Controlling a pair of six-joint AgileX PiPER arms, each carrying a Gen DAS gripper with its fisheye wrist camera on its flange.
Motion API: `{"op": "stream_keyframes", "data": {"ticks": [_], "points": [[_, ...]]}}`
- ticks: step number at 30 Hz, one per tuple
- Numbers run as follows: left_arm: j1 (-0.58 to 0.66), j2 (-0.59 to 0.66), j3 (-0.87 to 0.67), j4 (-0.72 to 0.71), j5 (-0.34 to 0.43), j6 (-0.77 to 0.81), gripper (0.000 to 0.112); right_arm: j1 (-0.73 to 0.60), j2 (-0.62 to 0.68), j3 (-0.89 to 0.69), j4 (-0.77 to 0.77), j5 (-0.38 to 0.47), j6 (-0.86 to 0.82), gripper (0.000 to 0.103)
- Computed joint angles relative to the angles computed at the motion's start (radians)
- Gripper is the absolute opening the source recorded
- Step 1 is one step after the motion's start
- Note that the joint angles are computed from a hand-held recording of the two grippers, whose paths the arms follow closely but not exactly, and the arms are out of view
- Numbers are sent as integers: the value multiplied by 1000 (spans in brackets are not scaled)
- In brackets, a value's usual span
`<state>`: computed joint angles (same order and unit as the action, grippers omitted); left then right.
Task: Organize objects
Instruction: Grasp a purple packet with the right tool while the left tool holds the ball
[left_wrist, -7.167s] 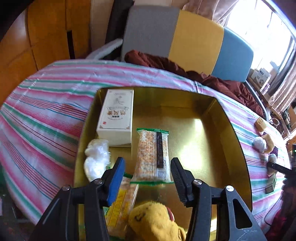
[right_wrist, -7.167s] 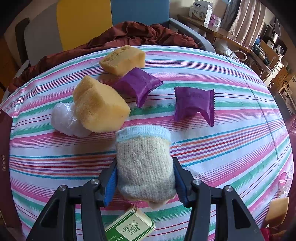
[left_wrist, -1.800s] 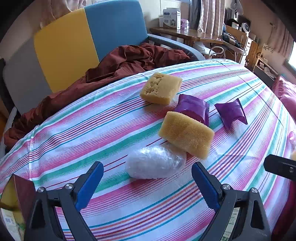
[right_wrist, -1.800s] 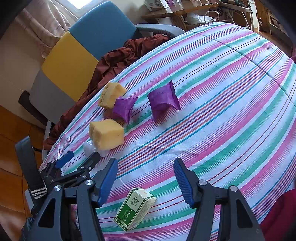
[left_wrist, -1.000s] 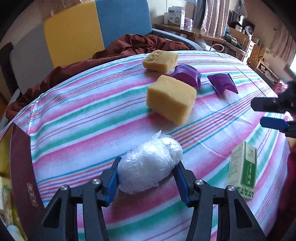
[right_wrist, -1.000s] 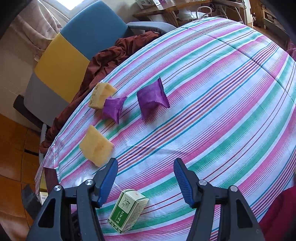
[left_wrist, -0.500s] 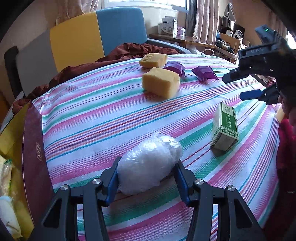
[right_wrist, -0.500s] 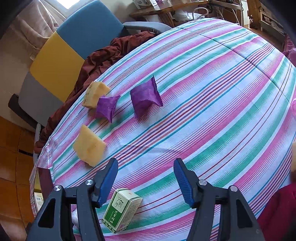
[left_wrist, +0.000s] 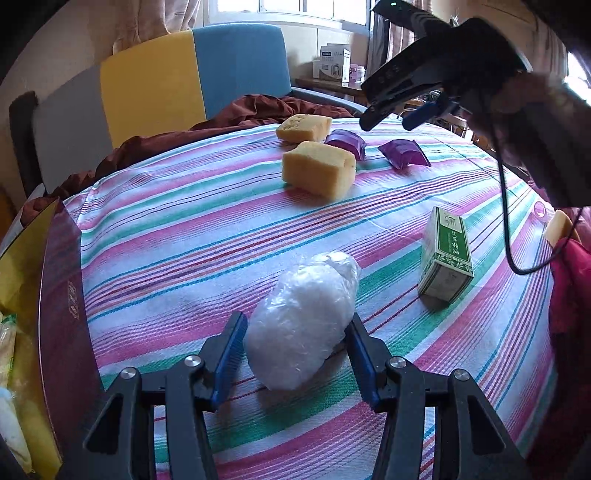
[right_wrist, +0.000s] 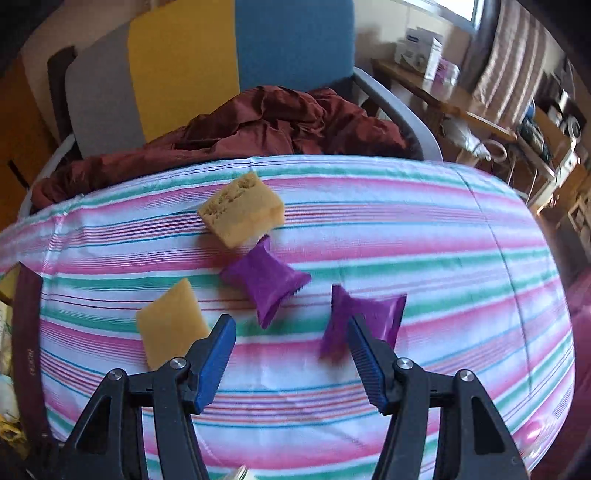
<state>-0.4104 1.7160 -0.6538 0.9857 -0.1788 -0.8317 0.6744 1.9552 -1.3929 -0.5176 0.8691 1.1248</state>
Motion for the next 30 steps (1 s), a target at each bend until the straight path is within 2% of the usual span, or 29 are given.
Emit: {"op": "stream_keyframes", "data": {"ticks": [4, 7, 10, 11, 12, 13, 17, 30], "points": [[22, 6, -4, 91, -28, -86, 54, -39, 135, -181, 34, 84, -223, 62], [26, 7, 5, 63, -38, -56, 54, -71, 214, -287, 102, 119, -366, 62], [30, 13, 4, 70, -51, -65, 54, -85, 297, -397, 123, 185, -436, 61], [29, 18, 0, 65, -51, -62, 54, -91, 313, -415, 134, 191, -449, 58], [27, 21, -2, 56, -51, -54, 54, -99, 322, -423, 156, 188, -460, 39], [26, 23, -3, 46, -52, -45, 54, -104, 324, -419, 175, 177, -464, 37], [30, 24, 1, 35, -62, -31, 54, -89, 278, -333, 162, 127, -408, 35], [31, 26, 2, 2, -64, 7, 54, 38, -17, 166, 172, -48, -46, 35]]}}
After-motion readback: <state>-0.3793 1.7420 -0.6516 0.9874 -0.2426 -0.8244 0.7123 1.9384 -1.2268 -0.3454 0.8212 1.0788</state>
